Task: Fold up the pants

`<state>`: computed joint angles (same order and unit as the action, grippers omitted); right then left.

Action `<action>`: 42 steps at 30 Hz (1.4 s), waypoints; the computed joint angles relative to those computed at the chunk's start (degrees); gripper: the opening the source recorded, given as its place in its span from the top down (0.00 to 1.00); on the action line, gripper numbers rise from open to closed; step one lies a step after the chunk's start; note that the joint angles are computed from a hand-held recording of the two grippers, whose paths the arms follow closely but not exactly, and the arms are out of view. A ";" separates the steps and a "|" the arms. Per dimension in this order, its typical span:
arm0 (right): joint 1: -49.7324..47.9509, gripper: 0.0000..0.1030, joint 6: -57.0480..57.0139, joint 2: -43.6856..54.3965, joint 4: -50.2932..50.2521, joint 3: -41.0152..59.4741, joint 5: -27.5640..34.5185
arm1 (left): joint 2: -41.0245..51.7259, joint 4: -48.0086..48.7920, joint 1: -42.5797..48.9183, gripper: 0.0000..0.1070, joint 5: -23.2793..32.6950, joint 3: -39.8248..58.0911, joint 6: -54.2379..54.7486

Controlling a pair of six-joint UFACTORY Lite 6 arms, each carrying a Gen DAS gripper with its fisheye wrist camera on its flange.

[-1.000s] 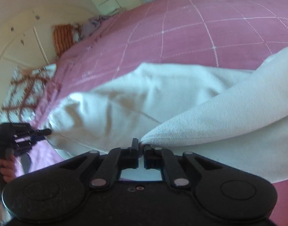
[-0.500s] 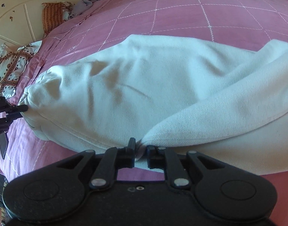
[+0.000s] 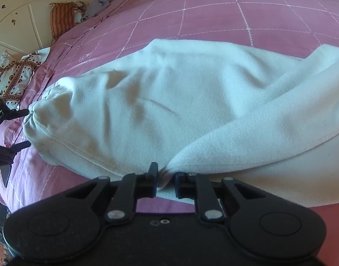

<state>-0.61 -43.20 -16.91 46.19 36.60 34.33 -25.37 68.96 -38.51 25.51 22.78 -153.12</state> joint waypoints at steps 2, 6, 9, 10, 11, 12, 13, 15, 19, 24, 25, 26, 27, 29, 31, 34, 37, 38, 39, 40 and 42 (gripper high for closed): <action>0.30 0.85 0.86 -0.41 -0.43 -0.13 -0.25 | 1.71 0.80 2.00 0.74 -2.60 0.72 -1.06; 0.50 0.86 1.32 -1.19 -0.58 -0.54 -0.58 | 1.33 -0.71 -0.80 0.84 4.01 5.86 2.98; 0.75 0.86 1.56 -2.31 -0.96 -0.10 -0.28 | -2.09 2.91 -9.59 0.84 15.26 11.63 6.13; 0.82 0.86 1.51 -3.23 -0.88 -0.23 -0.28 | -2.09 2.51 -12.05 0.84 18.00 12.81 9.66; 1.14 0.85 1.78 -3.79 -1.35 -0.25 -0.48 | -0.88 0.06 -12.13 0.85 18.34 13.12 14.11; 1.83 0.86 2.65 -3.87 -2.56 -0.10 -0.96 | 1.74 -3.09 -9.87 0.85 16.30 11.31 16.17; 2.81 0.86 3.95 -3.30 -4.13 0.03 -1.87 | 4.11 -5.86 -6.34 0.85 11.86 8.23 15.84; 3.65 0.87 5.70 -1.67 -5.82 0.10 -2.86 | 3.15 -4.19 -4.05 0.84 5.85 -0.33 7.97; 3.84 0.87 6.01 -2.21 -6.27 -0.52 -3.12 | 2.10 -6.38 -9.54 0.84 12.22 1.91 10.85; 1.21 0.80 5.39 -1.11 -3.71 0.83 -0.26 | 3.06 -12.91 -21.59 0.84 27.58 14.32 21.71; -0.33 0.79 4.84 -1.61 -2.93 0.99 1.10 | 4.27 -13.02 -22.90 0.84 27.62 16.54 22.89; -2.20 0.77 3.94 -2.26 -2.25 1.10 2.67 | 6.29 -12.87 -24.28 0.84 27.01 18.92 23.65; -4.40 0.73 2.70 -2.85 -1.55 1.23 4.45 | 9.30 -13.33 -25.31 0.84 26.28 22.12 24.38; -9.54 0.67 0.54 -3.69 -1.01 1.81 7.79 | 16.23 -14.61 -25.61 0.84 22.23 27.81 27.17; -14.96 0.66 -1.80 -3.27 -0.60 2.93 11.02 | 24.12 -14.65 -26.73 0.84 18.89 33.20 26.68; -22.44 0.64 -5.15 -2.34 -0.97 4.73 14.12 | 34.87 -17.07 -28.90 0.84 15.14 40.88 25.62; -30.84 0.60 -9.47 0.59 -0.74 7.47 16.39 | 40.89 -19.76 -29.22 0.84 9.91 42.20 23.39; -33.20 0.60 -10.63 2.26 -0.68 8.61 16.57 | 41.70 -18.01 -30.11 0.84 9.26 41.36 19.17; -35.26 0.59 -11.40 4.05 -0.71 9.90 16.67 | 41.76 -15.36 -31.22 0.84 10.10 40.45 14.97; -37.40 0.59 -11.96 6.55 -0.72 11.66 16.64 | 41.66 -14.02 -31.92 0.84 10.48 39.80 13.17; -40.56 0.59 -12.21 11.12 -0.52 15.04 15.95 | 41.84 -15.75 -32.45 0.84 11.50 40.95 15.48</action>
